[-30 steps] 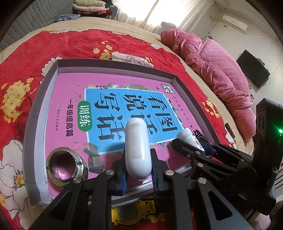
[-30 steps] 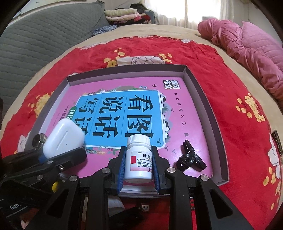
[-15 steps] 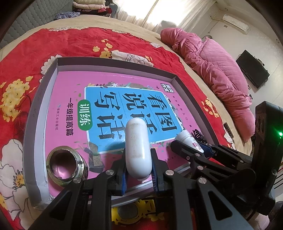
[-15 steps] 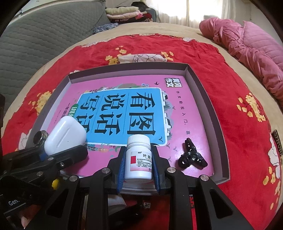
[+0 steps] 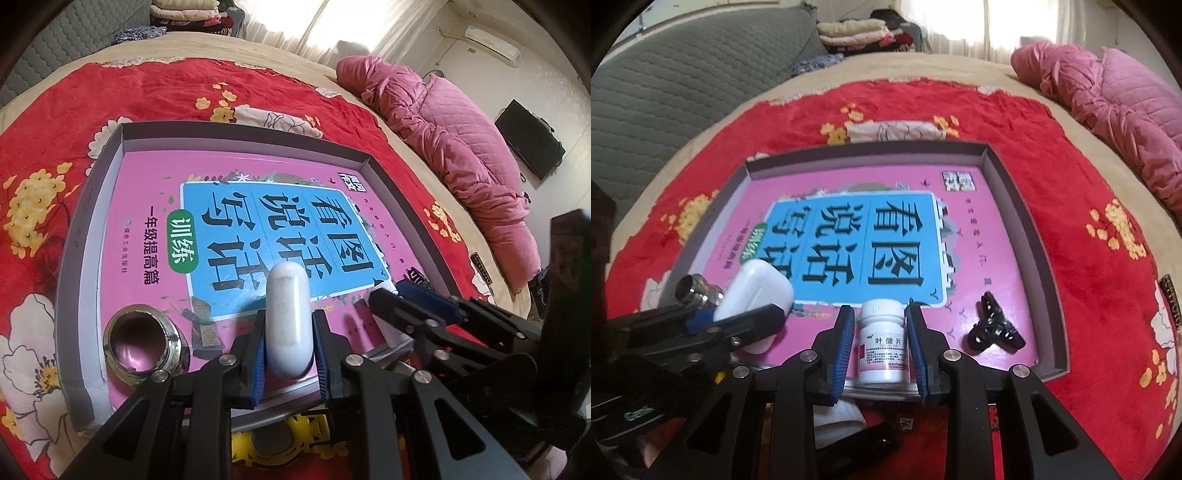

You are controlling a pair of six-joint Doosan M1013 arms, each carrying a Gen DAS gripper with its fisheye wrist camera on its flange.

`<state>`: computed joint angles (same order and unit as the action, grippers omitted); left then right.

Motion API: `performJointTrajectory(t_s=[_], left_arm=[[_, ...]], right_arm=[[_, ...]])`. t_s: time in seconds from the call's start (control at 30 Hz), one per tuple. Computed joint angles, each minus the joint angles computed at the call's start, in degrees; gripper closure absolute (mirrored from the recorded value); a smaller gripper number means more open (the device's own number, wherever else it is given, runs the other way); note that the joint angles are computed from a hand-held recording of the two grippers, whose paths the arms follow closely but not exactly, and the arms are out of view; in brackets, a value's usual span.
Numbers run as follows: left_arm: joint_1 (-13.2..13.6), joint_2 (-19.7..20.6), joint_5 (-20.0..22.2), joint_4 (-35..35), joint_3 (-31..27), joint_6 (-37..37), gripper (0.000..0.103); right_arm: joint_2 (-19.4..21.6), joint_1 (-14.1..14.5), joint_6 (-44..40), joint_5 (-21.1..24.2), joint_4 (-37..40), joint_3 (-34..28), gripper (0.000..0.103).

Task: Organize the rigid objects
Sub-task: 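Lower the earbud case into the box and open the left tool while the right tool releases the bottle, then withdraw both open tools up from the grey box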

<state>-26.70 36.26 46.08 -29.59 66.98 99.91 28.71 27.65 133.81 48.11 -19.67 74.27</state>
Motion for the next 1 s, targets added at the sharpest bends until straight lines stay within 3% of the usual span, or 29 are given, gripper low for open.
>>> performJointTrajectory(t_s=[0.37,0.6,0.9,1.0], left_arm=[[-0.23,-0.33,-0.61,1.8,0.29,-0.7,0.074],[-0.32,-0.65,-1.66,4.58,0.5,-2.17,0.053],[-0.15,-1.04,-2.31,5.78,0.88,-3.57,0.052],[0.01,-1.41,-3.46,5.51,1.39,-3.68,0.051]], right_arm=[[-2.26,0.68,4.12,-2.27,-1.67,2.92,0.071],[-2.77,0.78,6.95,-2.51,-3.49,3.42,0.071],[-3.29,0.91,8.9,-2.36,-5.29,3.84,0.07],[-3.65,1.05,10.02,-2.31,-6.53,4.19,0.065]])
